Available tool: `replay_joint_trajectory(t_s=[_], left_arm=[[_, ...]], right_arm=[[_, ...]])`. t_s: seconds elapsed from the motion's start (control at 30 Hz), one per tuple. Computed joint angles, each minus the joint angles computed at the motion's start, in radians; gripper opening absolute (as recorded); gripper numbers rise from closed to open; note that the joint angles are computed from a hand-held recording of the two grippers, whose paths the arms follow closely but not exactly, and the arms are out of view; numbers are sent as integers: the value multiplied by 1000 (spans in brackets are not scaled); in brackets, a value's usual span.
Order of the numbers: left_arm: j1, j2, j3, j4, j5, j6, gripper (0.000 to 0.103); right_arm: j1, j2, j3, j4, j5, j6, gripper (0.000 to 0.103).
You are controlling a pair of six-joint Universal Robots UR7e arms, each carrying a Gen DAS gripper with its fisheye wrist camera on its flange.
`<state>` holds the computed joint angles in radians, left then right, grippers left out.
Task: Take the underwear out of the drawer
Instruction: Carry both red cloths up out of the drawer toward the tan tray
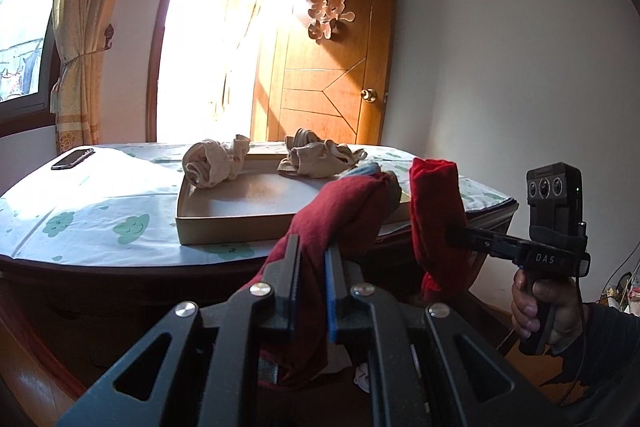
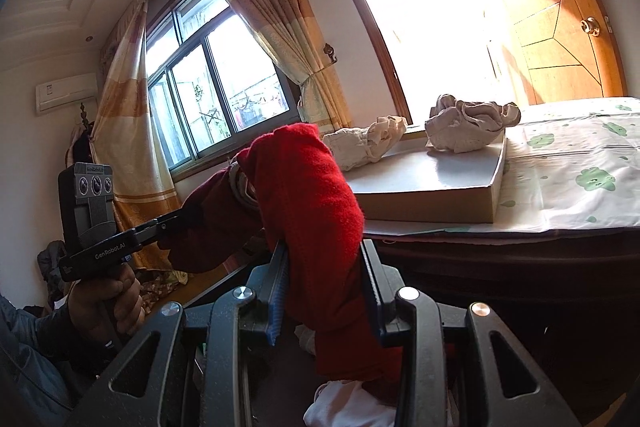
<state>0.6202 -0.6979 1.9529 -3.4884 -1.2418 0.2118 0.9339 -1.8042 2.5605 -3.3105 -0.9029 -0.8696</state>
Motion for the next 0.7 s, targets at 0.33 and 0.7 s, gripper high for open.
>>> replay_joint_trajectory(t_s=[0.33, 0.7], left_arm=[[4, 7, -36, 20, -10, 10, 7], [7, 23, -125, 64, -16, 41, 7]], right_arm=[[37, -14, -27, 12, -27, 8, 36], [106, -16, -79, 27, -84, 21, 36]])
